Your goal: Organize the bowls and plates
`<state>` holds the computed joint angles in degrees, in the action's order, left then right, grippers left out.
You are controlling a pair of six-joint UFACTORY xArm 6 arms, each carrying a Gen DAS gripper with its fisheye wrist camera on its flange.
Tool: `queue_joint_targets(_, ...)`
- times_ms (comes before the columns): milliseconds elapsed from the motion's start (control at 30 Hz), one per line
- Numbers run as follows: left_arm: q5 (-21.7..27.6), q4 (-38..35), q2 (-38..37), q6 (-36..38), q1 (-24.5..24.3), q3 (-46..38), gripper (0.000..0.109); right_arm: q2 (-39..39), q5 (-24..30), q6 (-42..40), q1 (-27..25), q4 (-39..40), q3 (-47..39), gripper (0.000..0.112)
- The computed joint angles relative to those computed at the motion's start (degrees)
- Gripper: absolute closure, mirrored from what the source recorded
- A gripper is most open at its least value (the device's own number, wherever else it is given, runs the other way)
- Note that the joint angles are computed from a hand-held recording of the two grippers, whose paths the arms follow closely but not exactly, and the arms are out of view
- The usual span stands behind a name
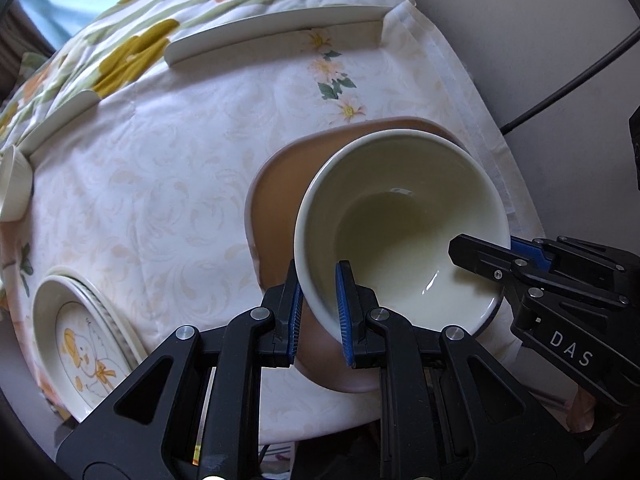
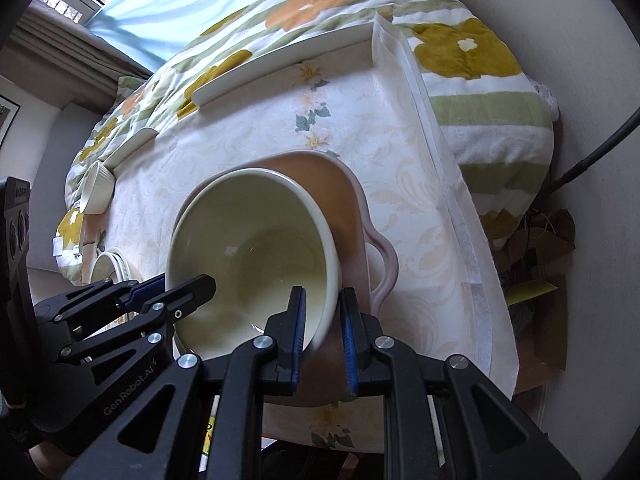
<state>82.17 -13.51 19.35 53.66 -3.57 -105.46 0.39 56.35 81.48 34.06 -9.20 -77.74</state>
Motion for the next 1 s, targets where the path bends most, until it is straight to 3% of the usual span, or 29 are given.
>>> queue_joint_targets(833, -5.62, 1.55, -2.83, 2.15, -1.49, 4.4, 0.093, 1.74, 4.81, -0.78, -0.56, 5.33, -3.27, 0.096)
queue_joint_targets(900, -5.92, 1.48, -3.28, 2.19, -1.59, 4.81, 0.09, 1.8, 5.84, -0.54, -0.55, 4.94, -4.0, 0.091)
queue_joint_targets(933, -6.17, 1.52, -3.57, 2.23, -1.66, 5.11, 0.083, 1.23, 5.2, 0.15, -0.49, 4.3, -3.5, 0.087)
queue_joint_targets(967, -6.37, 1.46, -3.82, 2.25, -1.71, 5.34, 0.068, 0.5, 4.24, 0.98, -0.45, 3.68, -2.75, 0.085)
queue_joint_targets(1000, -6.76, 1.14, -4.14, 2.29, -1.61, 5.62, 0.065, -0.04, 3.63, 1.59, -0.41, 3.19, -2.26, 0.081)
